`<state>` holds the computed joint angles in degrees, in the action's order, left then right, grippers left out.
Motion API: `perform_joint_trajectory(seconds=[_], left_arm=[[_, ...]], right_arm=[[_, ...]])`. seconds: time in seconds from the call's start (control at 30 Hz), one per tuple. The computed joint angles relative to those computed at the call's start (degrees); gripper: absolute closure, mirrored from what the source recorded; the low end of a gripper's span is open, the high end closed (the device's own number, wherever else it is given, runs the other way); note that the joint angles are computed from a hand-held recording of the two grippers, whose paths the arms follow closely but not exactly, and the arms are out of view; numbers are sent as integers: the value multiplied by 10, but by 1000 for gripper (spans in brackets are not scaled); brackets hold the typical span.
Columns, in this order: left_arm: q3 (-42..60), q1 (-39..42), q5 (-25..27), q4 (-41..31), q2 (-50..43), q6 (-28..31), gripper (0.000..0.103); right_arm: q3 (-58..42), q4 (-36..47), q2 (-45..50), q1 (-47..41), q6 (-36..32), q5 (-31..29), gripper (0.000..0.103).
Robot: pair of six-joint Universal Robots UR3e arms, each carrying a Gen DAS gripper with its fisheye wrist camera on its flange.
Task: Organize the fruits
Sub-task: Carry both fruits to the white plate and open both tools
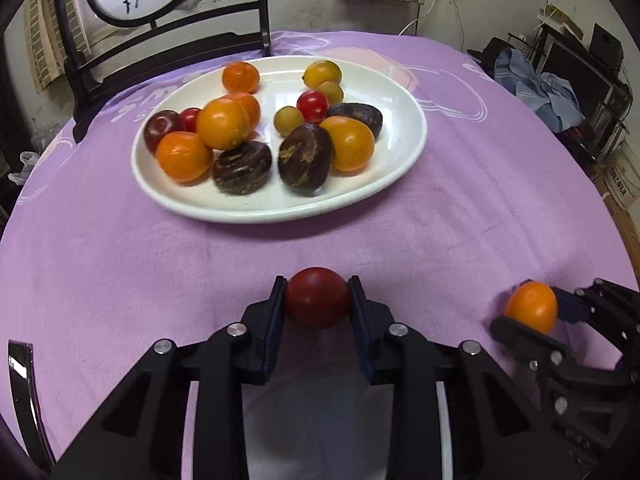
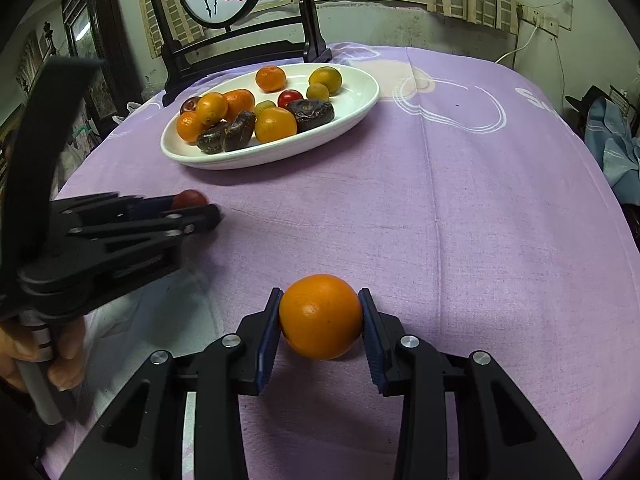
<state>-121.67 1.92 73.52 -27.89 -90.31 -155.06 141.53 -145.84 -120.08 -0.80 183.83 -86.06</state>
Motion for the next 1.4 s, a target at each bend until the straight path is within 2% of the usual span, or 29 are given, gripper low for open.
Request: perform_joint_trajectory(seconds=[0.27,0.47,0.57,0.67,0.8,0.93,1.17,1.2,1.23,1.27,1.3,1.4], left_arm=[[-62,109,-78,-109,166,112,73],[-23,164,-134,-207,219,148,73],[34,150,-145,-203,174,121,73],[97,122,-141,-191,102,80,73],[186,62,-85,-124,-18,-1,73],[295,20,-41,-117,-123,-52,73],[466,-29,31,-144,-262,-83,72],[481,-36,46,-139,-277,-95,63],[484,-39,53,-127,-285,-109,53],[476,-42,62,-98,-287,-126,32],[464,-44,72,-74,-284,-137,23],[437,-56,96,-44,-270,-120,21]], right_arm=[[8,-12,-34,-6,1,22,65],[-44,-16,-25,7,10,25,65],[-102,-33,38,29,9,-3,65],[-147,-56,90,33,4,-5,65],[-224,-84,187,27,1,5,65],[-306,-98,296,35,4,-22,65],[-372,-127,419,38,9,-39,65],[-379,-126,428,41,15,-44,63],[-381,-129,433,42,19,-45,55],[-378,-140,435,43,22,-48,53],[-373,-147,434,43,22,-48,51],[-358,-151,420,41,15,-43,51]])
